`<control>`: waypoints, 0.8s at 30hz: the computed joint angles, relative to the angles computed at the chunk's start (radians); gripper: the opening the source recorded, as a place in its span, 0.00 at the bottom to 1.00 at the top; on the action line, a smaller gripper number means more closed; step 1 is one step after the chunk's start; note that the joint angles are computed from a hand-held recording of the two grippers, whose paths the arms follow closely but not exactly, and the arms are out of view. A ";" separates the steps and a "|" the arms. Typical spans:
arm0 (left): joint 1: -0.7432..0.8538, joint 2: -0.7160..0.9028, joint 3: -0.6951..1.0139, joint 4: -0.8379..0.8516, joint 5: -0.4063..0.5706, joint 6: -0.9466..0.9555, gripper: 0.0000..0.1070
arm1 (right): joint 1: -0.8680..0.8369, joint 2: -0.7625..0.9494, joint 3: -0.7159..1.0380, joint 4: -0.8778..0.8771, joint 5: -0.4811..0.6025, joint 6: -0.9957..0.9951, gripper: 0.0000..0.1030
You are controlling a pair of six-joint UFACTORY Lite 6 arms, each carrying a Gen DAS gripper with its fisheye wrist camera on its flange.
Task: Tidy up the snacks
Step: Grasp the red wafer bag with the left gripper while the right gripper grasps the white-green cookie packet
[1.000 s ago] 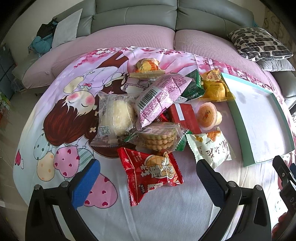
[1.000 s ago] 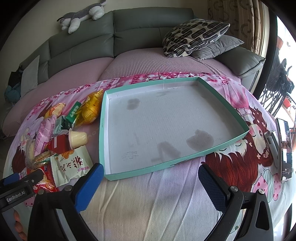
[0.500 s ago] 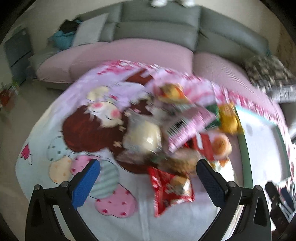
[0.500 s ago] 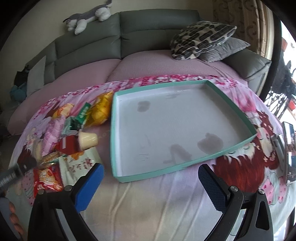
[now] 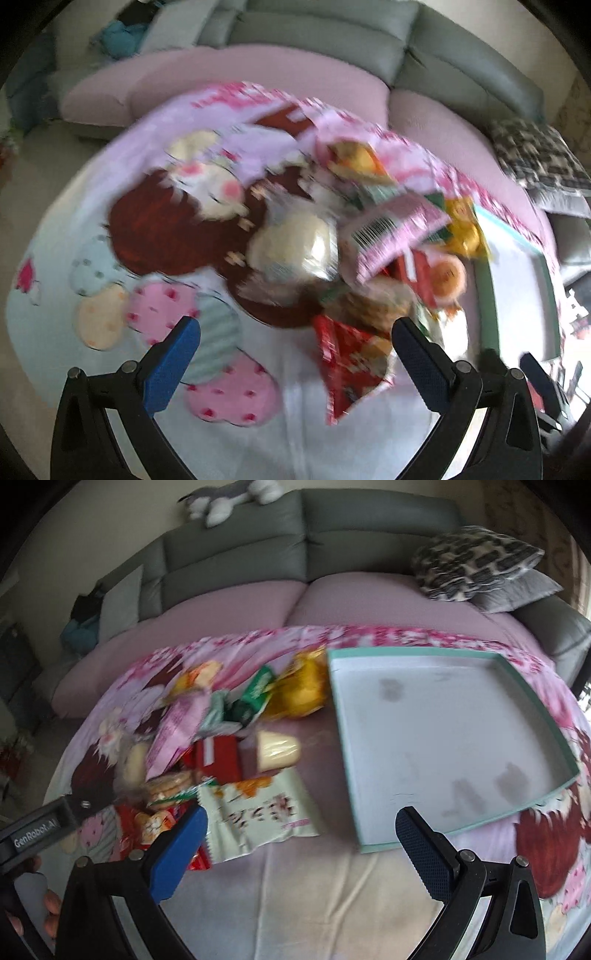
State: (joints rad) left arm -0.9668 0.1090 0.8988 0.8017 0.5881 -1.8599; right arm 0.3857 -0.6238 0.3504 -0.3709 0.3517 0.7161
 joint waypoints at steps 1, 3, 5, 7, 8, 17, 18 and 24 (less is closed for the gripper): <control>0.003 0.014 0.007 -0.013 -0.030 0.015 0.96 | 0.006 0.023 0.003 0.001 -0.011 -0.003 1.00; -0.009 0.034 0.021 -0.026 -0.051 0.035 0.96 | 0.012 0.054 0.005 -0.028 -0.016 0.032 1.00; -0.024 0.053 0.038 -0.034 -0.061 0.041 0.96 | 0.003 0.059 -0.003 -0.029 -0.018 0.040 1.00; -0.015 0.059 0.039 -0.054 -0.098 0.053 0.95 | -0.018 0.062 -0.006 0.001 -0.021 0.005 1.00; -0.010 0.060 0.032 -0.065 -0.130 0.056 0.91 | -0.024 0.063 -0.009 0.005 -0.020 0.001 1.00; 0.061 0.113 0.015 -0.256 -0.332 0.226 0.53 | -0.044 0.054 -0.008 -0.010 -0.004 0.004 1.00; 0.067 0.111 0.013 -0.269 -0.337 0.238 0.53 | -0.039 0.056 -0.005 -0.015 -0.008 0.008 1.00; 0.099 0.067 -0.034 -0.273 -0.329 0.212 0.53 | 0.023 0.090 0.015 -0.138 -0.029 0.129 0.99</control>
